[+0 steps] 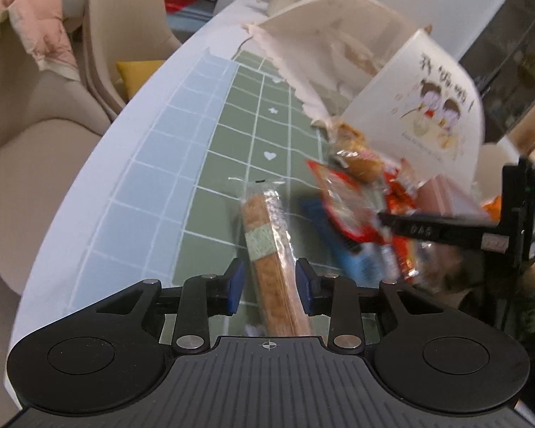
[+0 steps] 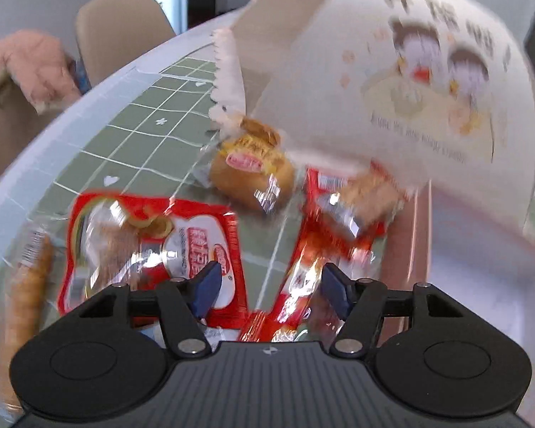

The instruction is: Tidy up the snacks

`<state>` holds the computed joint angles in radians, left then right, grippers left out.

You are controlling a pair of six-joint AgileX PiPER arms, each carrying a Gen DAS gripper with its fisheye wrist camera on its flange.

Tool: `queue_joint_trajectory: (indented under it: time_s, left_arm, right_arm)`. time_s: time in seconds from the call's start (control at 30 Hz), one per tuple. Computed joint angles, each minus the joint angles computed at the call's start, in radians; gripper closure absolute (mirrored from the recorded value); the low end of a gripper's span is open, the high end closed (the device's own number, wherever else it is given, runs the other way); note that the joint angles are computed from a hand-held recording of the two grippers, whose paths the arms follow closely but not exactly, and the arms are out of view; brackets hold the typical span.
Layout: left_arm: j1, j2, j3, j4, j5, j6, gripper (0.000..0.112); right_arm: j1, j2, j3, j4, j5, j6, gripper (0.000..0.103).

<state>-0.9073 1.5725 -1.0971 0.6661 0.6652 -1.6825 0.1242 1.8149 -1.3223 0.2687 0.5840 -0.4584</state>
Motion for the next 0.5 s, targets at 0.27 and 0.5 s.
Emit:
queue_joint_trajectory:
  time_s: [0.27, 0.5]
  left_arm:
    - [-0.037, 0.064, -0.078, -0.071, -0.038, 0.091, 0.077]
    - [-0.033, 0.212, -0.259, -0.209, -0.052, 0.299, 0.077]
  right_arm:
    - [-0.232, -0.254, 0.307, 0.366, 0.311, -0.380, 0.040]
    - [-0.399, -0.342, 0.373, 0.412, 0.195, -0.588, 0.026]
